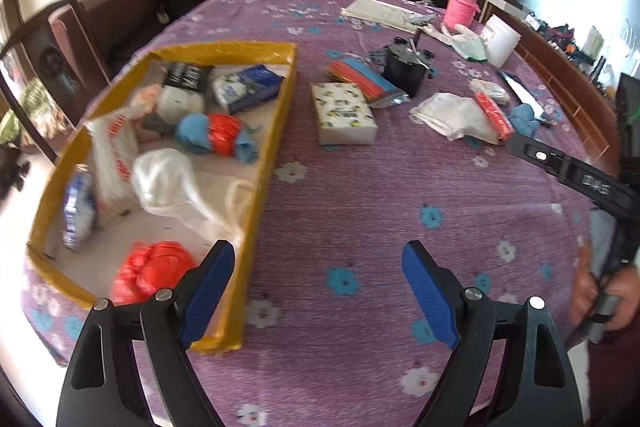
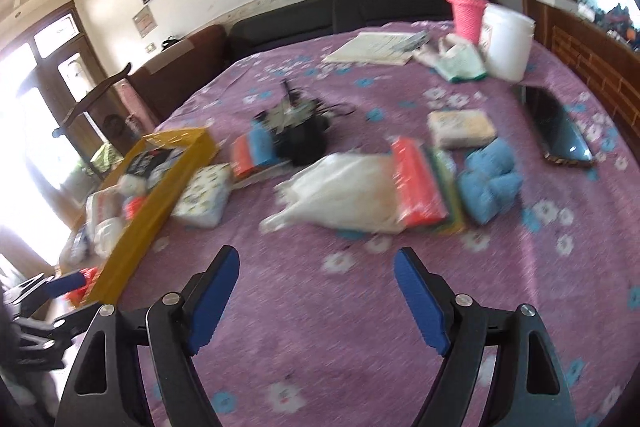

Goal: Organize soft objects
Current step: 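Move both tools back toward the items on the table, then grasp the lemon-print tissue pack with the left tool while the right tool grasps the blue towel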

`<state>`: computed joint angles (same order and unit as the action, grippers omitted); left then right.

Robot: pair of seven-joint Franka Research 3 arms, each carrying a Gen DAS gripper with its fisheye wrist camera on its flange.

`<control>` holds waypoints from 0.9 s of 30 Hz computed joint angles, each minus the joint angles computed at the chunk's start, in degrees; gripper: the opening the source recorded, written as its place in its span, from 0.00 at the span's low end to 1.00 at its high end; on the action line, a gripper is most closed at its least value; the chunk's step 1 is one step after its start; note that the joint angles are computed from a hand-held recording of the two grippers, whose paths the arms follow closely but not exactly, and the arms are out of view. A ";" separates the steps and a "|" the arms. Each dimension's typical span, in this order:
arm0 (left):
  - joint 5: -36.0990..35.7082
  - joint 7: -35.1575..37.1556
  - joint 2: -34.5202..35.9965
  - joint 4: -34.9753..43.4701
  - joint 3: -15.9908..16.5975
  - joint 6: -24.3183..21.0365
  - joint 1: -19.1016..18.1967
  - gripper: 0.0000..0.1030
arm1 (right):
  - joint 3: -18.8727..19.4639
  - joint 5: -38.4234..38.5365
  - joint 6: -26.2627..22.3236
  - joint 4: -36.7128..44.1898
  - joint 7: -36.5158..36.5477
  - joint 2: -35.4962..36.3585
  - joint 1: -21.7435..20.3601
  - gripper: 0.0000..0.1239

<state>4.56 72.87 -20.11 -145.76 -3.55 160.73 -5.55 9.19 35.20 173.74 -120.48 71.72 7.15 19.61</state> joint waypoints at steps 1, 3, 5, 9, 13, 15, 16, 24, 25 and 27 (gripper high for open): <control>-0.57 0.43 0.59 0.46 0.27 0.02 -0.47 0.83 | -1.06 -2.35 0.67 0.44 1.90 0.86 0.60 0.68; -1.09 1.28 2.64 2.53 0.32 -0.30 -0.96 0.83 | -1.32 -3.56 1.35 1.30 2.70 2.12 0.36 0.68; -3.00 3.32 4.58 4.54 0.94 -0.32 -1.97 0.83 | 0.38 -1.30 2.20 1.63 0.87 2.86 -1.27 0.68; -4.61 5.79 11.01 11.18 0.11 0.14 -1.63 0.83 | 6.11 11.71 2.19 2.48 -9.29 3.60 -6.41 0.68; -4.80 6.33 19.25 19.54 -1.52 -1.54 0.26 0.82 | 8.03 22.90 2.93 3.11 -19.08 3.24 -7.62 0.71; -1.01 3.29 23.78 24.39 -2.22 -3.84 1.37 0.82 | 6.95 24.30 2.38 3.34 -20.16 3.16 -6.61 0.71; 0.79 1.73 24.86 25.57 -2.44 -4.57 1.72 0.82 | 6.42 25.10 2.02 3.49 -20.74 3.16 -6.16 0.72; 8.03 -3.22 31.57 33.48 -2.93 -7.98 2.83 0.82 | 3.12 31.76 -3.36 5.13 -23.38 3.64 -4.96 0.72; 9.08 -3.81 32.06 34.05 -2.87 -8.05 2.77 0.82 | 2.78 32.36 -3.79 5.23 -23.47 3.66 -4.85 0.72; 11.09 -4.79 32.82 34.86 -2.77 -8.07 2.57 0.82 | 2.18 32.77 -4.35 5.33 -23.34 3.71 -4.52 0.72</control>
<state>15.65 68.08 12.72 -110.90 -6.32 152.66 -2.98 11.37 67.97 169.39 -115.15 48.38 10.87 15.09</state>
